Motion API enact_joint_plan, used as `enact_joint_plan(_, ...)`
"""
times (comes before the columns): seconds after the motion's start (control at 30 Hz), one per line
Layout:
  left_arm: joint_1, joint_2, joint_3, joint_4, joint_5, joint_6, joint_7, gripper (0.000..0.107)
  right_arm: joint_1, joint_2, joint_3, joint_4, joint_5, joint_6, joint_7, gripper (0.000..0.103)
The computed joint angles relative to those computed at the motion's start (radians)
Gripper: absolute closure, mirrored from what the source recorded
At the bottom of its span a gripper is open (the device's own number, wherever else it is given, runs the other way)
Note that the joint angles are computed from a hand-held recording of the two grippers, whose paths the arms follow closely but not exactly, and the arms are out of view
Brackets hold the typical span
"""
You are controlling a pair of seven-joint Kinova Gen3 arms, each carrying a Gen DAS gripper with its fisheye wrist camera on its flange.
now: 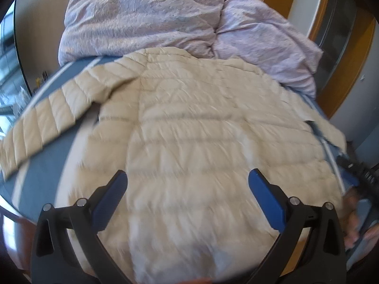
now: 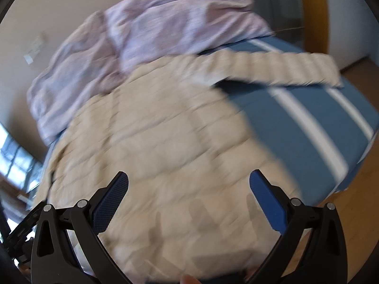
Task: Fold large clothes
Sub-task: 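Grasp the jacket sleeve cuff with the right gripper and lift it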
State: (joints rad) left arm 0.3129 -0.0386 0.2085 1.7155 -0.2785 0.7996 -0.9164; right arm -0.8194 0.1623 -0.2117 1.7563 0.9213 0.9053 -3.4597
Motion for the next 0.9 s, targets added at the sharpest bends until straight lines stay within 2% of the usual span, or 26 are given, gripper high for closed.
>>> enact_joint_plan(0.23,0.021,0.167,-0.047,-0.165,-0.106,0.088,-0.006,0.007,0.203,-0.001,0.097,-0.010,-0.145,-0.028,0.140,0.001)
enact_joint_plan(0.47,0.069,0.303,-0.131,-0.254,-0.172,0.118,0.010,0.007,0.366,0.001,0.176,0.003,-0.202,-0.025,0.165,0.001)
enact_joint_plan(0.6,0.113,0.343,-0.168,-0.263,-0.238,0.123,0.051,0.007,0.425,0.012,0.208,0.011,-0.182,-0.008,0.135,0.001)
enact_joint_plan(0.77,0.160,0.371,-0.191,-0.264,-0.316,0.136,0.087,0.006,0.507,0.023,0.225,0.024,-0.248,-0.100,0.159,0.029)
enact_joint_plan(0.87,0.165,0.377,-0.193,-0.263,-0.326,0.137,0.090,0.006,0.544,0.020,0.225,0.048,-0.291,-0.159,0.166,0.041)
enact_joint_plan(0.9,0.163,0.377,-0.193,-0.260,-0.325,0.134,0.091,0.006,0.536,0.023,0.236,0.053,-0.288,-0.166,0.159,0.042)
